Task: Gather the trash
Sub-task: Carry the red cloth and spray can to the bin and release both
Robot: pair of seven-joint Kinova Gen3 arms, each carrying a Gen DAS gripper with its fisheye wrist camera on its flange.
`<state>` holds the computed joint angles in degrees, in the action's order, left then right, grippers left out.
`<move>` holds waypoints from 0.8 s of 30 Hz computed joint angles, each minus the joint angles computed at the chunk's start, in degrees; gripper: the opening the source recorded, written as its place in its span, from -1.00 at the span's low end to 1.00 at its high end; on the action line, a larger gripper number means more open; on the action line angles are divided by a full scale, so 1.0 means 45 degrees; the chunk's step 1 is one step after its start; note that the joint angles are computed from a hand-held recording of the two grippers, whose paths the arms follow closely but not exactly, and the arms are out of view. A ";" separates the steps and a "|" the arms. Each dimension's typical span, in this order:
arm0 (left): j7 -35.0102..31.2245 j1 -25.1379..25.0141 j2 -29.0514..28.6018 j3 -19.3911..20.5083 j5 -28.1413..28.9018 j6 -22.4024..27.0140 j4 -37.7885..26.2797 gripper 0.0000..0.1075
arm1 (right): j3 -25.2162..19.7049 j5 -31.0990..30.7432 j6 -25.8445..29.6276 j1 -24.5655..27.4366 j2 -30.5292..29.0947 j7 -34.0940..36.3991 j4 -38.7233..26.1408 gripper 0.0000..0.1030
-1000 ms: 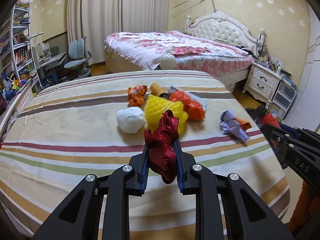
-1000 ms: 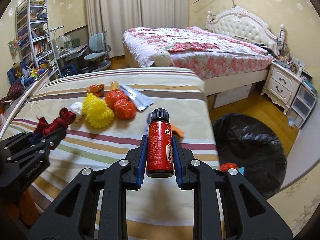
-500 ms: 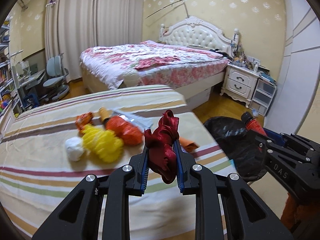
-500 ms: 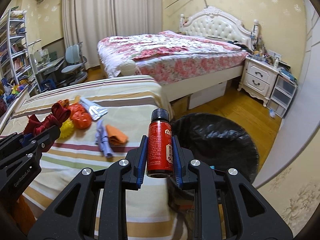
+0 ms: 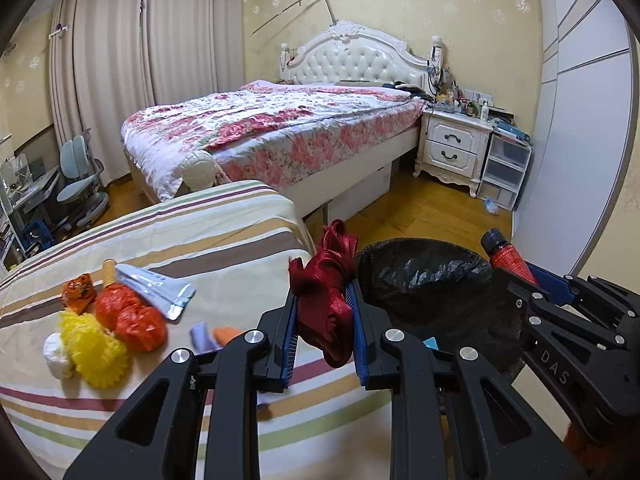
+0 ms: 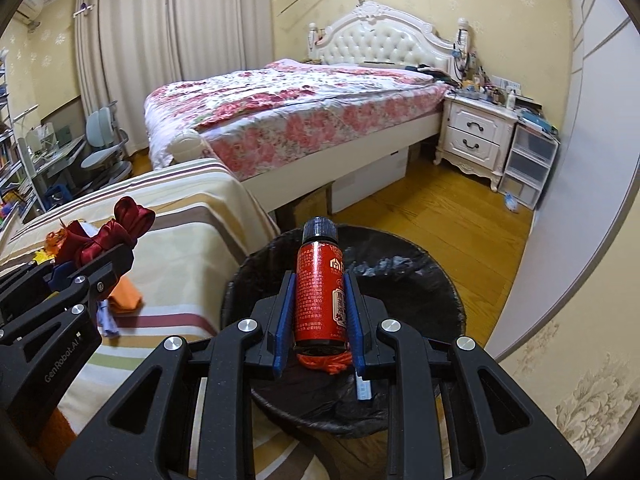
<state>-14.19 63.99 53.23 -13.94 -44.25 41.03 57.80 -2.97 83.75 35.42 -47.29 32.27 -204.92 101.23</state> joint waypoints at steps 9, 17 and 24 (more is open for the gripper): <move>-0.2177 -0.0648 0.1532 0.0661 0.1008 0.1630 -0.3227 -0.56 | 0.0245 -0.0006 -0.0483 0.0471 0.0335 -0.0054 -0.0215 -0.54; -0.4055 -0.1084 0.2763 0.0840 0.2146 0.3154 -0.5871 0.05 | 0.0525 -0.0192 -0.0803 0.0747 0.0551 -0.0283 -0.0338 -0.52; -0.4034 -0.1023 0.2828 0.0538 0.2423 0.3374 -0.5898 0.42 | 0.0881 -0.0929 -0.0812 0.0650 0.0690 0.0144 -0.0496 -0.43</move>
